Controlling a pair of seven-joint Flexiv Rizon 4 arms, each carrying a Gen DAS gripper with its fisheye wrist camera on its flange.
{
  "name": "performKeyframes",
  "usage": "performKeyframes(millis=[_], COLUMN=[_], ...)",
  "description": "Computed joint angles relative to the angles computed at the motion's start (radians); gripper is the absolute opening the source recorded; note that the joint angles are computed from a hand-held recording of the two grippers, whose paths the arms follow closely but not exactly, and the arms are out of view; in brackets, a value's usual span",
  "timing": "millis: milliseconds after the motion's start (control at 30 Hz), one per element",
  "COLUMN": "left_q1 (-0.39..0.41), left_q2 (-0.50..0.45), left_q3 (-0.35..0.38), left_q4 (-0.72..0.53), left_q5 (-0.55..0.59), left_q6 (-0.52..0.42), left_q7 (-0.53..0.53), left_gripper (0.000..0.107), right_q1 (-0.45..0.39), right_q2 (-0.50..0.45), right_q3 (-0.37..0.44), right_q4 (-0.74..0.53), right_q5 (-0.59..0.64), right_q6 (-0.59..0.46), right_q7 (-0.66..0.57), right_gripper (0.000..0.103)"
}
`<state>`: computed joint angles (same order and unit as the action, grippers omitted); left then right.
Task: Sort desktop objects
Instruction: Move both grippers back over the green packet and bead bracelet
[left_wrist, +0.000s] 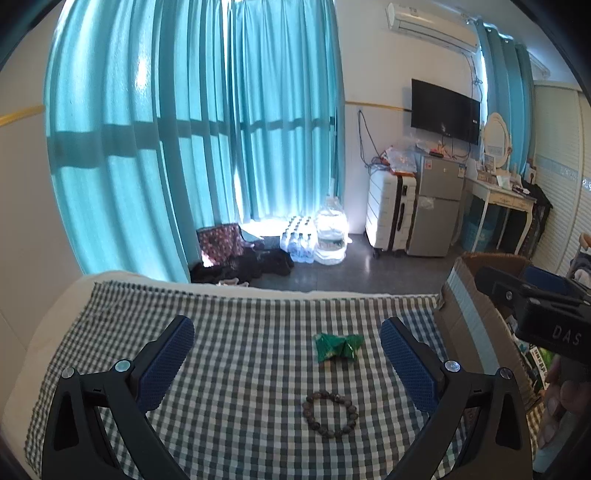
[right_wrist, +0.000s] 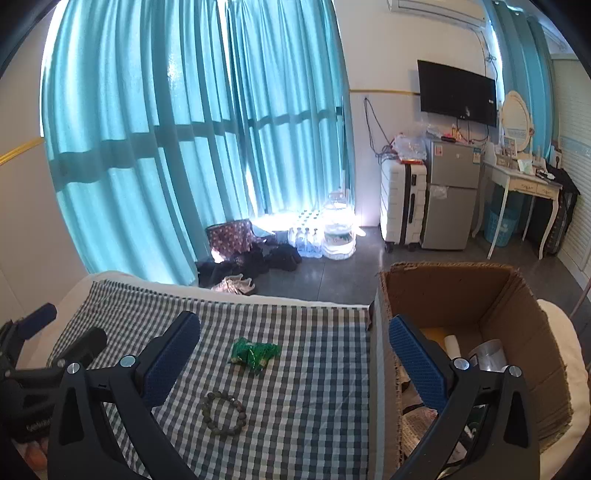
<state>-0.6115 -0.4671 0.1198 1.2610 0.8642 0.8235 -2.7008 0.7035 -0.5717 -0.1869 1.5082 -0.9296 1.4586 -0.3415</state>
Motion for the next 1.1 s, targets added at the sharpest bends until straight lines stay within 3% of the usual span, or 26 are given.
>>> performKeyframes(millis=[633, 1100], left_q1=[0.063, 0.097], left_q2=[-0.118, -0.23], left_q3=[0.024, 0.024], left_q4=[0.058, 0.06], left_q5=[-0.178, -0.366], left_q6=[0.167, 0.241], left_q7=[0.097, 0.237], left_gripper=[0.103, 0.103], right_q1=[-0.062, -0.031], right_q2=[-0.213, -0.401], right_q3=[0.198, 0.228], right_q4=[-0.254, -0.546], right_q5=[0.353, 0.511], right_q6=[-0.176, -0.375], right_q7=[-0.351, -0.53], right_gripper=[0.103, 0.103])
